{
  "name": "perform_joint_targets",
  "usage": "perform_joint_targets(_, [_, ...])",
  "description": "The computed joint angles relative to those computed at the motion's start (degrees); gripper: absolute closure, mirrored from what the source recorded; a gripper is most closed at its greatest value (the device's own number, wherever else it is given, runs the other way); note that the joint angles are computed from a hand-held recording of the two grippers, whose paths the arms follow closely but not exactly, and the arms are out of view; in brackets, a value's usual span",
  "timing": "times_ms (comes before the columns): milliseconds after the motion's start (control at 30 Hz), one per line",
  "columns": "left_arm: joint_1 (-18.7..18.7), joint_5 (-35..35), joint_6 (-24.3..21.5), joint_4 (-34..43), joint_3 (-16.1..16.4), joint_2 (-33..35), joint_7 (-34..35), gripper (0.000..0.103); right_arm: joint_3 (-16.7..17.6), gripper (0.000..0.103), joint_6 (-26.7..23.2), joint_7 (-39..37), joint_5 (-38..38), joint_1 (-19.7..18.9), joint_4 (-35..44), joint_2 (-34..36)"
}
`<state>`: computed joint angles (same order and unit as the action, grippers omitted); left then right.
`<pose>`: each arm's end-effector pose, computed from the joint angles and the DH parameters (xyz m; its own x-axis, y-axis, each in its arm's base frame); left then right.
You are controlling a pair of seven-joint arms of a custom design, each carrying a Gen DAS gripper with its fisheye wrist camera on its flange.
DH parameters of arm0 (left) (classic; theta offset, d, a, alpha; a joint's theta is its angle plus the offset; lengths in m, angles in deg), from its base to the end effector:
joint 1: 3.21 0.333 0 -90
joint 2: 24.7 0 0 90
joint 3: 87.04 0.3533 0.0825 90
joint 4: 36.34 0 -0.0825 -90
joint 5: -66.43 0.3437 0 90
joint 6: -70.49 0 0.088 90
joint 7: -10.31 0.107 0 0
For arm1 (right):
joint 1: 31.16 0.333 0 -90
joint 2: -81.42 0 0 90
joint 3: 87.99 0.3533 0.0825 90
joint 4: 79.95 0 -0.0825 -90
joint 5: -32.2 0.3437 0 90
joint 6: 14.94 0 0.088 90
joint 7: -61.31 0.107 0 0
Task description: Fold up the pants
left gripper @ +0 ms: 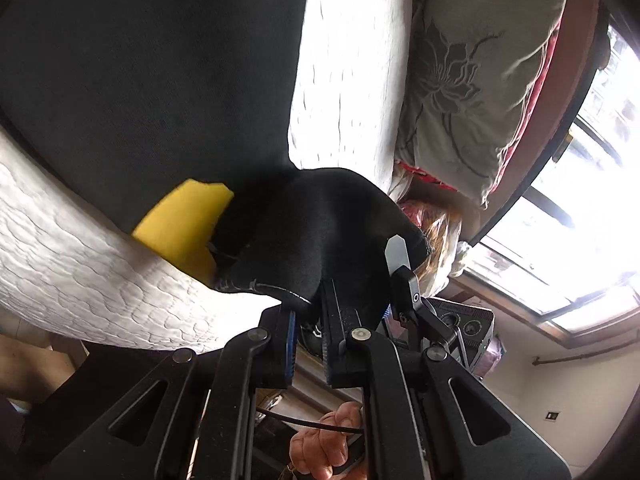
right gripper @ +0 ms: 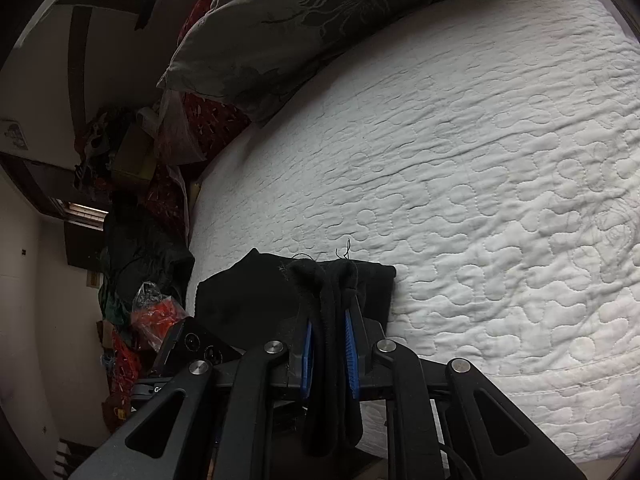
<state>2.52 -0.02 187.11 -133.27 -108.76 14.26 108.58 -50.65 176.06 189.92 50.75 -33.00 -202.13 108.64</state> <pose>0.6335 -0.1916 0.2968 0.4531 -0.3709 0.8106 -0.8846 -0.0741 0.4605 0.5413 0.2869 0.3729 -0.3170 -0.6310 -0.7081 -0.7828 0.5956 -0.1802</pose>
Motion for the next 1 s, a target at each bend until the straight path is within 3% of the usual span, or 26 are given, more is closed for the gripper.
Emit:
perform_joint_targets(133, [1.98,-0.2,0.46,0.85,1.41,1.19,-1.06,0.095,-8.8,0.089,-7.28,-0.9,1.05,9.91,10.54,3.42])
perform_joint_targets(233, [2.56,1.41,2.64,1.33,2.48,1.6,-2.24,0.095,-12.62,0.086,-11.55,-1.29,1.8,14.96,18.59,7.77])
perform_joint_targets(333, [3.15,2.9,4.98,1.62,2.79,2.14,-3.64,0.095,-14.81,0.085,-14.51,-1.45,3.06,18.69,25.71,12.51])
perform_joint_targets(367, [2.96,4.0,6.11,1.52,3.11,2.09,-4.32,0.095,-16.12,0.082,-15.62,-0.96,3.52,20.27,27.86,13.82])
perform_joint_targets(467, [3.65,5.53,8.61,0.72,2.8,1.67,-4.23,0.095,-15.49,0.066,-18.68,-2.37,5.67,21.11,33.21,17.98])
perform_joint_targets(600, [4.52,6.5,13.16,-1.52,2.54,-0.59,-1.57,0.095,-18.68,0.06,-19.62,-2.5,8.04,24.02,34.26,17.84])
perform_joint_targets(667, [5.21,5.99,15.58,-3.07,2.29,-2.2,0.49,0.095,-16.61,0.054,-15.67,-5.21,10.9,22.93,31.01,16.12])
perform_joint_targets(733, [6.5,3.97,16.27,-4.51,1.37,-3.83,3.82,0.086,-12.57,0.046,-10.75,-8.86,13.95,20.64,27.44,14.7])
perform_joint_targets(800, [6.46,3.45,16.05,-4.79,1.13,-4.7,6.61,0.062,-5.32,0.044,-4.06,-12.88,16.18,15.96,23.02,14.35])
perform_joint_targets(833, [5.87,3.57,16.19,-4.64,1.1,-4.89,7.65,0.058,-1.76,0.043,-0.92,-13.69,16.21,13.52,20.88,14.63])
perform_joint_targets(1000, [0.72,9.43,14.64,0.73,1.37,-1.06,6.58,0.056,10.65,0.045,15.63,-8.71,10.86,4.46,11.2,19.3])
